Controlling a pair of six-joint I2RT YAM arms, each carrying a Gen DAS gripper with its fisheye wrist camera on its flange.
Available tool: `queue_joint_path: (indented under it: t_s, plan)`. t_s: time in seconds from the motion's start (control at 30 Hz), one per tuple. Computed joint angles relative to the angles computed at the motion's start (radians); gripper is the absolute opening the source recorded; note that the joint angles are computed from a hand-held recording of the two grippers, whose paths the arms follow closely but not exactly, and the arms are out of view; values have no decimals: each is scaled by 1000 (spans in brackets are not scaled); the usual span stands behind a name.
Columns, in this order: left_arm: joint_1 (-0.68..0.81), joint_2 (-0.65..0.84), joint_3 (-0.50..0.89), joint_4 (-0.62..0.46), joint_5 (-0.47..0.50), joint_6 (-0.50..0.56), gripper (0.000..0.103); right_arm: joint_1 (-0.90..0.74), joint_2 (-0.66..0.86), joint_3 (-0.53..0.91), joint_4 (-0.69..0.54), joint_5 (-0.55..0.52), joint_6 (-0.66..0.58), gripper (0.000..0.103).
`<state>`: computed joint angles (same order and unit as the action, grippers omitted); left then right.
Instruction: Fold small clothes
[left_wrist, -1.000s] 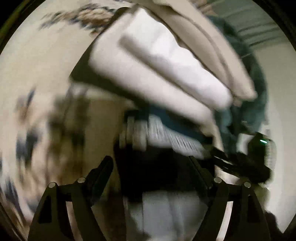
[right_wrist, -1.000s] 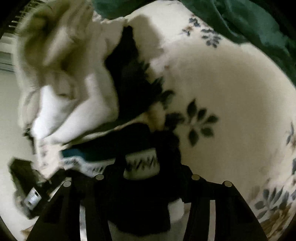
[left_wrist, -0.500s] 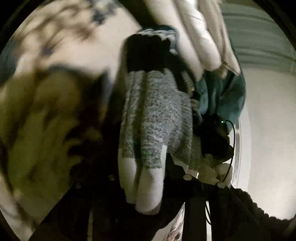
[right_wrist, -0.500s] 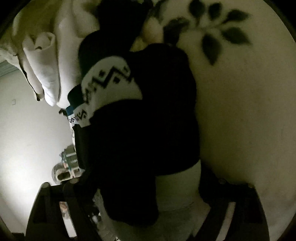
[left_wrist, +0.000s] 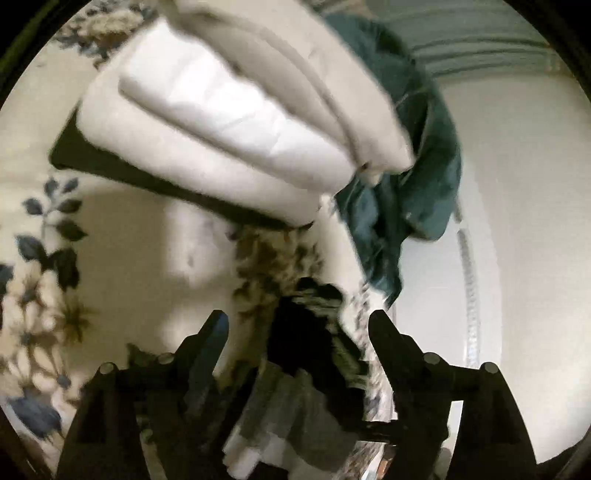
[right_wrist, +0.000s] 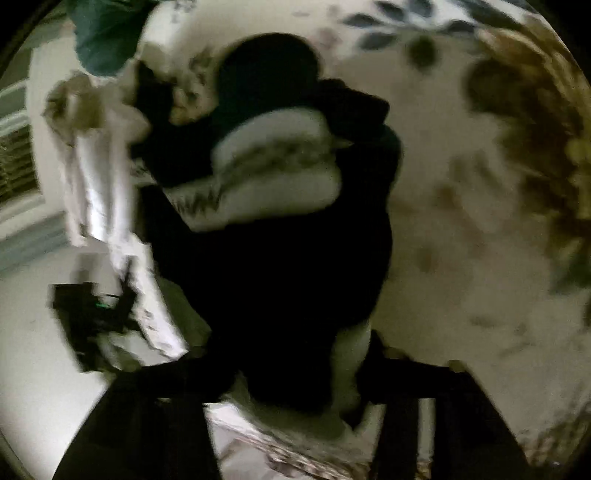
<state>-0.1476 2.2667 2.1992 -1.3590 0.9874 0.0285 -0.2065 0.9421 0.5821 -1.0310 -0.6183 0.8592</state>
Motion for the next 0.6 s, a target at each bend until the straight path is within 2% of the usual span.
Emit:
queue_joint_path:
  t_s: [0.07,0.17,0.23,0.3,0.37,0.47,0.53,0.6]
  plan:
    - [22,-82,-116,67,-11,-44,79,-71,95,125,-105,76,-230,76]
    - [55,-341,-483,274,-49,-163,81,-117,245,332,-177,172,-514,93]
    - [82,-518,-734,328,-86,-206,81,-77,378,461,-171,200,-622,97]
    - [81,-668,-974,406,-96,-286,81,-27,594,618,-165,160,-760,97]
    - [71,-775,-1193,489,-54,-367,81,13,819,773,-185,107,-892,97]
    - [-39,-870,-1448,784,-23,-593,81,26,1082,952,-261,45,-1060,97]
    - [-124,-837,-1560,1101,-12,-783,81,55,1239,1061,-298,26,-1135,98]
    - [-181,-768,-1594,1330,-65,-908,82,62,1297,1053,-322,0,-1208,103]
